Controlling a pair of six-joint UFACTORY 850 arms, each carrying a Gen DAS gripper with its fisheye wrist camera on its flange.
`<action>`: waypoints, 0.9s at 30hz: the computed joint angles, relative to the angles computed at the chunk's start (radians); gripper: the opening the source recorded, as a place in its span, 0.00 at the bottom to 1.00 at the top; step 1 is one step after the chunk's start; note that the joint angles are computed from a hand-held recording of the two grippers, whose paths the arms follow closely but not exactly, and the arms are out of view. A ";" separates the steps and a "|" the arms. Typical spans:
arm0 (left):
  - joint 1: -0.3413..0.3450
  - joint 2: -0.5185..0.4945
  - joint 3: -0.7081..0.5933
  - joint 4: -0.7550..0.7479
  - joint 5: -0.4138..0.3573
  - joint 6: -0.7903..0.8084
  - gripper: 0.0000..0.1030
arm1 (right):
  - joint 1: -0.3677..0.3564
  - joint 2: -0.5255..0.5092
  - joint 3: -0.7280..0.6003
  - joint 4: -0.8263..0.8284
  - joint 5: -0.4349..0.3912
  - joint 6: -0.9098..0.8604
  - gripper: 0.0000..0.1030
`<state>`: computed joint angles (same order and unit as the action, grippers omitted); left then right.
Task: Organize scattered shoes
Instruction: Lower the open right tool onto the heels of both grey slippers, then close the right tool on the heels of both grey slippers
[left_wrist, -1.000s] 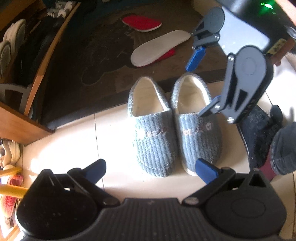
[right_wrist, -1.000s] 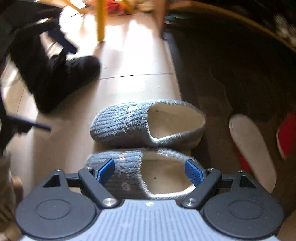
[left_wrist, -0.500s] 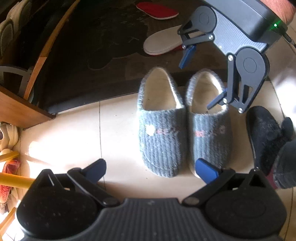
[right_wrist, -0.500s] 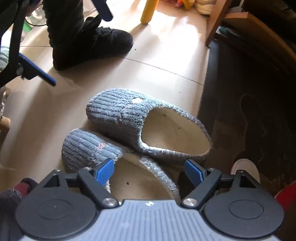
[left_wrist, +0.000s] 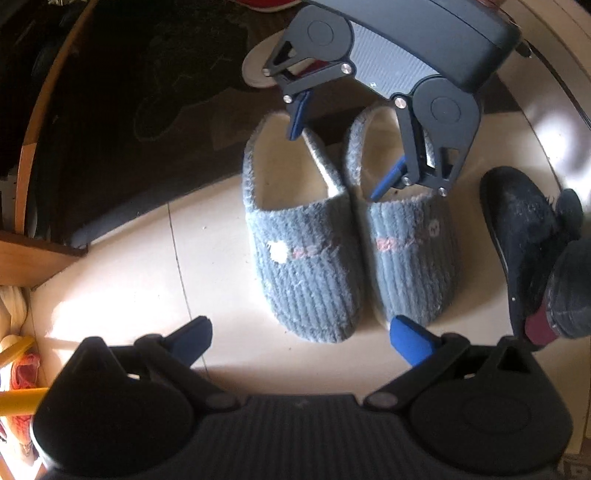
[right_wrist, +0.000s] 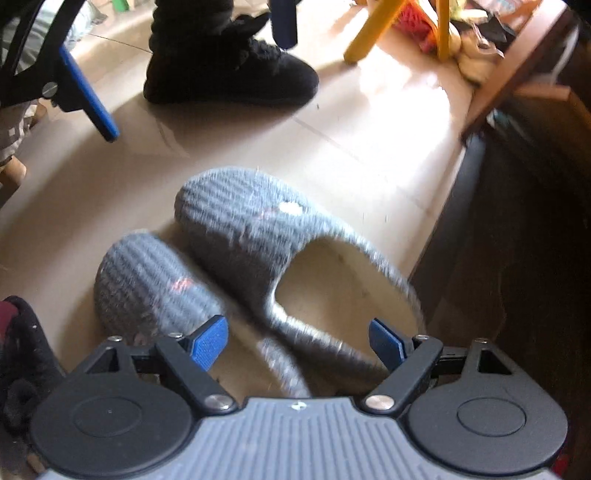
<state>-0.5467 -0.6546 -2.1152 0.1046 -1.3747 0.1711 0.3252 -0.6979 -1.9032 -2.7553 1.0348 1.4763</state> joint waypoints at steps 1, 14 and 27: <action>0.002 -0.003 -0.008 0.004 -0.009 0.002 1.00 | 0.005 -0.006 -0.003 -0.013 0.002 -0.037 0.81; 0.048 -0.030 -0.018 -0.048 -0.047 -0.110 1.00 | 0.037 -0.050 0.028 -0.134 -0.039 -0.126 0.59; 0.051 -0.067 -0.081 -0.026 -0.079 -0.159 1.00 | 0.016 -0.187 -0.201 -0.140 0.099 0.675 0.34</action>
